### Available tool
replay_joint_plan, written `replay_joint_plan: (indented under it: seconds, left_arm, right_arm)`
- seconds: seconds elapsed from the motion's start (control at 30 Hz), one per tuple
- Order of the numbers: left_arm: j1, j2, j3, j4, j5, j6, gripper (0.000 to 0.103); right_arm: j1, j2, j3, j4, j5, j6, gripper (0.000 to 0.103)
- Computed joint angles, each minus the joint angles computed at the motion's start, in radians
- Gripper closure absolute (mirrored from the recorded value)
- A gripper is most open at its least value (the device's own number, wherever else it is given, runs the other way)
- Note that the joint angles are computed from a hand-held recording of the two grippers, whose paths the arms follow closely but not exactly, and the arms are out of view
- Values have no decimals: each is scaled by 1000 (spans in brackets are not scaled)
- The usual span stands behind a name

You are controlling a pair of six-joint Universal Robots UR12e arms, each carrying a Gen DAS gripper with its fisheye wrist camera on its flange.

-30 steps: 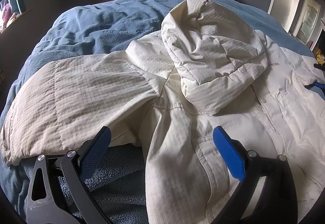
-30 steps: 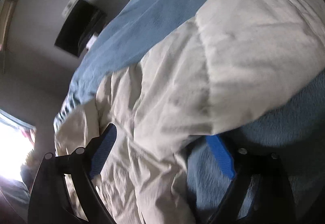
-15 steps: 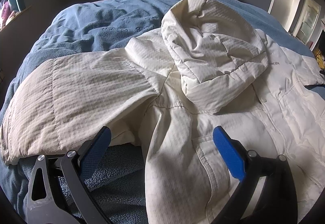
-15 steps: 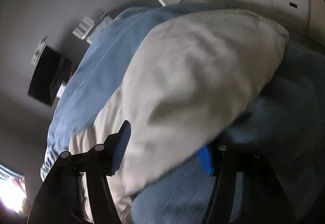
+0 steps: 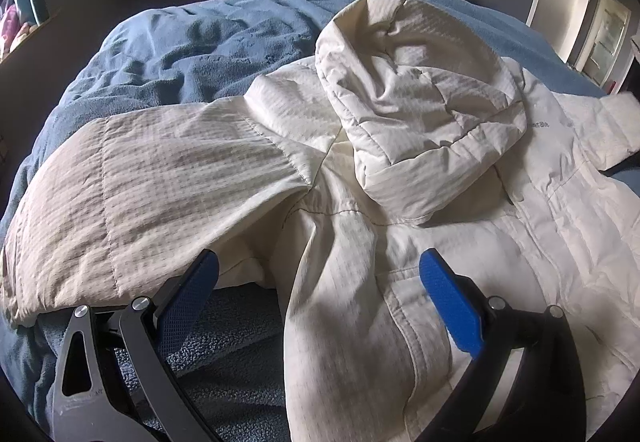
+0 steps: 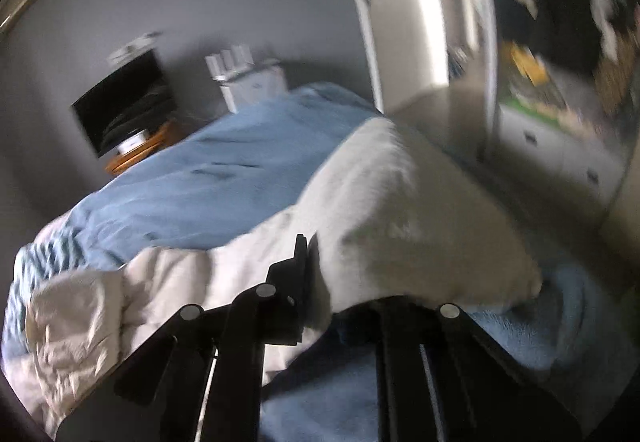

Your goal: Fold large clothes

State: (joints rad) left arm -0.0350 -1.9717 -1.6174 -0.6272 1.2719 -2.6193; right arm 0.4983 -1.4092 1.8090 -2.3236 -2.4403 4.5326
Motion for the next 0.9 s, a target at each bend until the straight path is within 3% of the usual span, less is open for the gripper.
replay_joint_plan:
  seconds: [0.1,0.2,0.33,0.43,0.57,0.67,0.7,0.77,0.8,0.83,0.9]
  left_arm:
    - [2,2,-1,3,-7,2,7]
    - [4,2,-2,4,-10,0,7]
    - [3,4,-3,5,-10,0,7]
    - [3,4,-3,4,-9,-2,7]
    - [4,4,-2,-1,-11,-2,7]
    - [5,2,0,-9,-15,1,7]
    - [5,1,2,-12,-17,1,7]
    - [6,1,3,-15,-21,1,7]
    - [7,0,5,-19,-25,-1,7]
    - [8,-1,6,-22,-29,-2,7]
    - [9,-2,8,-29,-34,-4,7]
  right_arm:
    - [30,49,-80,-72,-29,-183,94]
    - [57,104,-159,-153,-9,-350,94]
    - [79,195,-271,-255,125,-544,94]
    - [76,250,-325,-254,259,-604,94]
    - [70,314,-361,-199,411,-612,93]
    - [49,314,-332,-173,540,-571,90]
    - [42,306,-312,-177,585,-546,84]
    - [35,282,-261,-224,630,-505,60]
    - [37,264,-234,-230,619,-469,37]
    - [37,255,-221,-238,613,-454,31]
    - [31,224,-169,-303,614,-403,31]
